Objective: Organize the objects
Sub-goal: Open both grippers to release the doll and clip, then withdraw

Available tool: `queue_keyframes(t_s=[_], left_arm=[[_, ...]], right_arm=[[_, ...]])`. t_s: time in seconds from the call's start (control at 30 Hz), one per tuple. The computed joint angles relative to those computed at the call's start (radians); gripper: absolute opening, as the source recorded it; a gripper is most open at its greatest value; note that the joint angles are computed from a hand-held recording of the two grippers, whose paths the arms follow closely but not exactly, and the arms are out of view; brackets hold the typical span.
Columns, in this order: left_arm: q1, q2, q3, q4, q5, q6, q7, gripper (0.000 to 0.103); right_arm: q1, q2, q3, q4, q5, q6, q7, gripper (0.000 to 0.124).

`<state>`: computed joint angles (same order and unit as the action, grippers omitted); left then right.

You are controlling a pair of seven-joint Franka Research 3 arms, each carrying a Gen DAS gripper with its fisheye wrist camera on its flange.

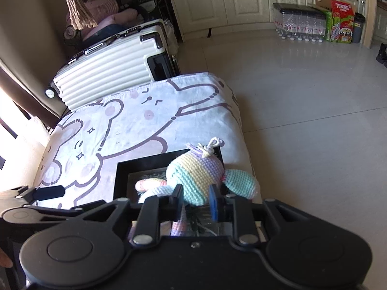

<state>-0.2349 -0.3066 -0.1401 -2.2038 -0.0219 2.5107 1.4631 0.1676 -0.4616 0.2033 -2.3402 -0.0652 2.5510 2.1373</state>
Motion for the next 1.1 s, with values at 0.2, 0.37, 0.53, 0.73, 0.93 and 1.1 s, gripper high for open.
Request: queue_keyframes(t_s=[0.2,0.37,0.53,0.73,0.93,1.1], left_arm=[[0.008,-0.099,-0.002,-0.058,0.038,-0.009,-0.019,0.101],[0.008,-0.158,0.005,-0.088,0.053,-0.036,-0.048,0.101],[0.019,-0.191,0.004,-0.103,0.088,-0.059,-0.079,0.103],[0.026,-0.195,0.01,-0.095,0.099,-0.094,-0.109,0.103],[0.033,-0.196,0.006,-0.096,0.123,-0.09,-0.125,0.103],[0.032,-0.195,0.011,-0.097,0.124,-0.085,-0.126,0.103]], right_arm=[[-0.007,-0.052,0.031,-0.016,-0.03,-0.028,0.042,0.032],[-0.013,-0.097,0.055,-0.029,-0.052,-0.05,0.077,0.047],[-0.025,-0.116,0.088,-0.014,-0.1,-0.108,0.099,0.067],[-0.022,-0.118,0.101,0.005,-0.15,-0.187,0.118,0.085],[-0.027,-0.12,0.106,0.009,-0.188,-0.223,0.16,0.103],[-0.019,-0.109,0.103,0.015,-0.211,-0.236,0.167,0.103]])
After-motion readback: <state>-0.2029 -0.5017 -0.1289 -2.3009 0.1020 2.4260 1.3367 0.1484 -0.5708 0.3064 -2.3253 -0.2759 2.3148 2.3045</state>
